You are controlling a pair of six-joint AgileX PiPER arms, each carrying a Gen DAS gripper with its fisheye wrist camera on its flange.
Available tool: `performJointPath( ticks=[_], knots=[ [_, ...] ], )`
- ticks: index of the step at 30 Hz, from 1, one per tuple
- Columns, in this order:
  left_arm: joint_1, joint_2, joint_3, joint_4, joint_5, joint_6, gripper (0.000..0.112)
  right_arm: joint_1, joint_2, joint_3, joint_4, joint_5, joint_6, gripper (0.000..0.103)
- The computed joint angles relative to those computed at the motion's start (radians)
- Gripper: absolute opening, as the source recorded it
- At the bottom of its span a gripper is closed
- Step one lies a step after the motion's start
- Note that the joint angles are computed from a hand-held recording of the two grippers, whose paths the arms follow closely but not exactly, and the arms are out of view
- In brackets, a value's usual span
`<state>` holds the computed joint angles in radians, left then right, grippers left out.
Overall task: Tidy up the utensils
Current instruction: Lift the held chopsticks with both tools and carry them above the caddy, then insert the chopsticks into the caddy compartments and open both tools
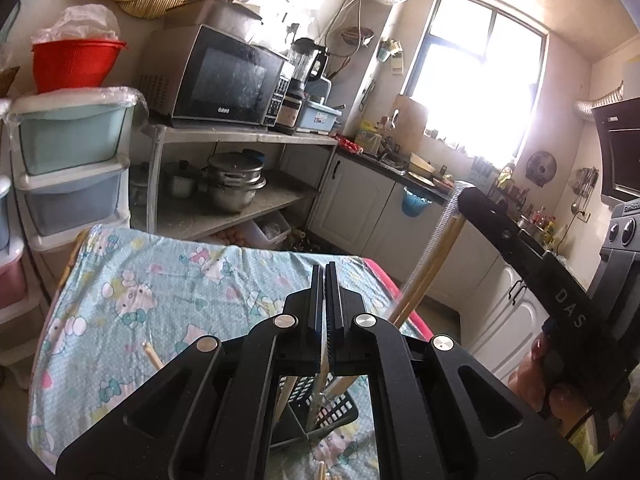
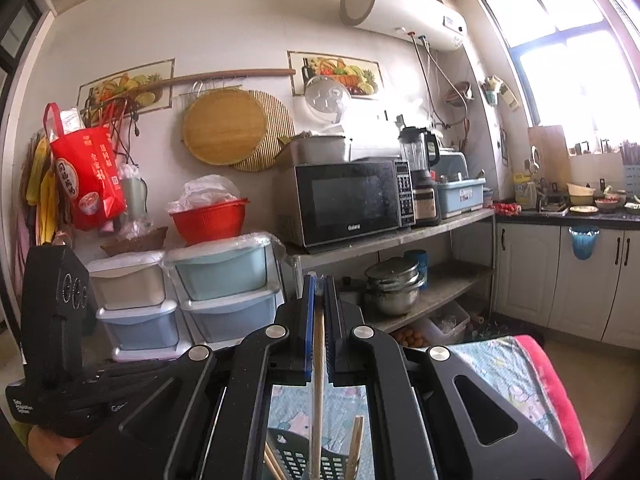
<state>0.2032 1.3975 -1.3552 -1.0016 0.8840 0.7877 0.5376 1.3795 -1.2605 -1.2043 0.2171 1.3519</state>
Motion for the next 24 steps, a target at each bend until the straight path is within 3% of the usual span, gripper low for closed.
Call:
performJointPath(
  ticks=[15,24],
  knots=[
    [0.012,0.010,0.111,-0.024,-0.035,0.080,0.000,0.001,0.036,0.125,-0.448,-0.003,0.542,0.005],
    [0.025,0.005,0.160,-0.034,-0.048,0.106,0.000,0.003,0.054,0.161,-0.492,0.006,0.610,0.006]
  ],
)
